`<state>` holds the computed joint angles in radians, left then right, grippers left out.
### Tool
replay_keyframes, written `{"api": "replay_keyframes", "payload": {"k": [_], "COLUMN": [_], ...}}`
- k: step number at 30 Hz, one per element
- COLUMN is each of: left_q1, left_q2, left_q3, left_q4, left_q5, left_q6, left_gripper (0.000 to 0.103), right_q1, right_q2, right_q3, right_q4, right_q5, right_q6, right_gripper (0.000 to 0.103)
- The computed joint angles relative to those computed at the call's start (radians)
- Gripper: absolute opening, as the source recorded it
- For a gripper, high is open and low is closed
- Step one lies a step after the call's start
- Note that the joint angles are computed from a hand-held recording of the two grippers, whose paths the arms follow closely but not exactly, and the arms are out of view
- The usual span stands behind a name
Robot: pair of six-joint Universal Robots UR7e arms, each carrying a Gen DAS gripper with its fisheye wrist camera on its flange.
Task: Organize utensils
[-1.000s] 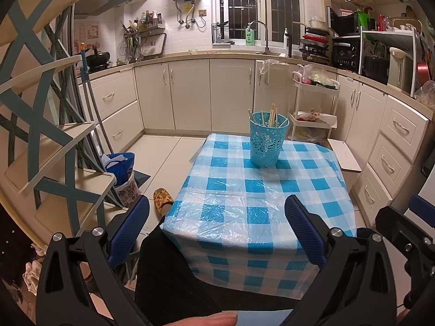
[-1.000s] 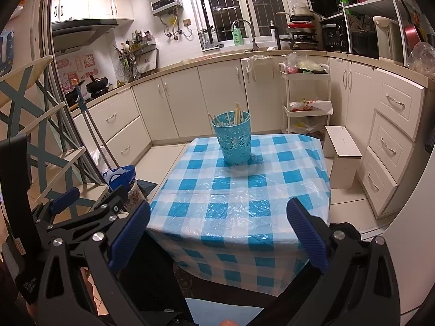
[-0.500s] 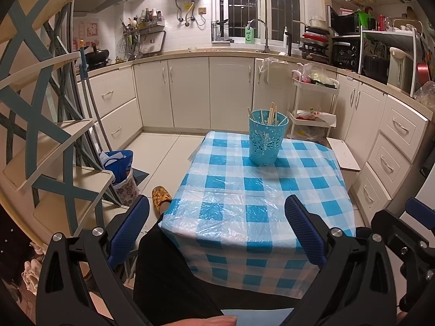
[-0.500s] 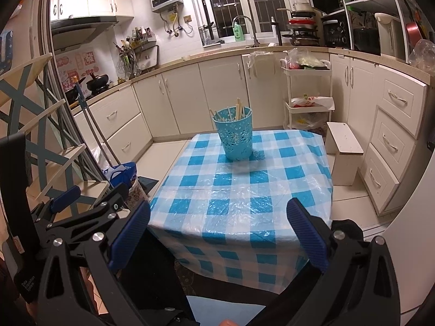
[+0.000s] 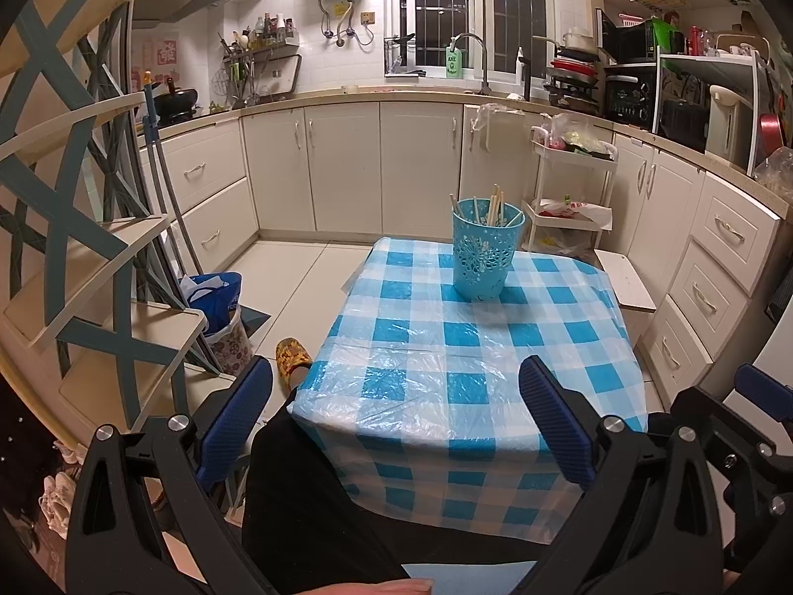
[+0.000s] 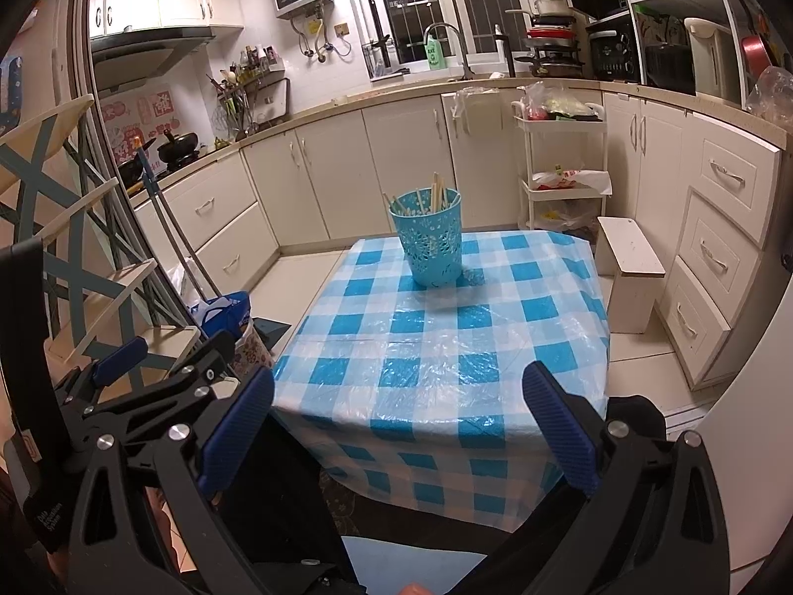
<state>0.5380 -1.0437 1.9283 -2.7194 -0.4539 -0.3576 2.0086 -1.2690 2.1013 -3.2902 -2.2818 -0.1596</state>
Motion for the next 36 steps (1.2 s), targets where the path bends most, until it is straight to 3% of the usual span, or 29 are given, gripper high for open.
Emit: {"api": "replay_keyframes", "payload": {"k": [19, 24, 30, 36], "left_q1": [0.0, -0.009, 0.003, 0.012], "left_q2": [0.0, 0.01, 0.011, -0.001], "left_q3": [-0.001, 0.017, -0.003, 0.002], "left_q4": [0.011, -0.057, 0.031, 0.026], "left_q5": [-0.026, -0.006, -0.007, -0.007], "left_q6": [-0.018, 0.011, -0.045, -0.042], "left_gripper": [0.096, 0.096, 0.096, 0.096], "right_q1": [0.0, -0.007, -0.014, -0.02], "right_q2": [0.001, 0.003, 0.004, -0.001], "right_q3": [-0.001, -0.001, 0.0, 0.002], "right_q4": [0.004, 0.01, 0.009, 0.016], "right_q5": [0.0, 0.003, 0.002, 0.005], "right_q6": [0.001, 0.004, 0.002, 0.006], "right_gripper": [0.096, 0.096, 0.096, 0.096]}}
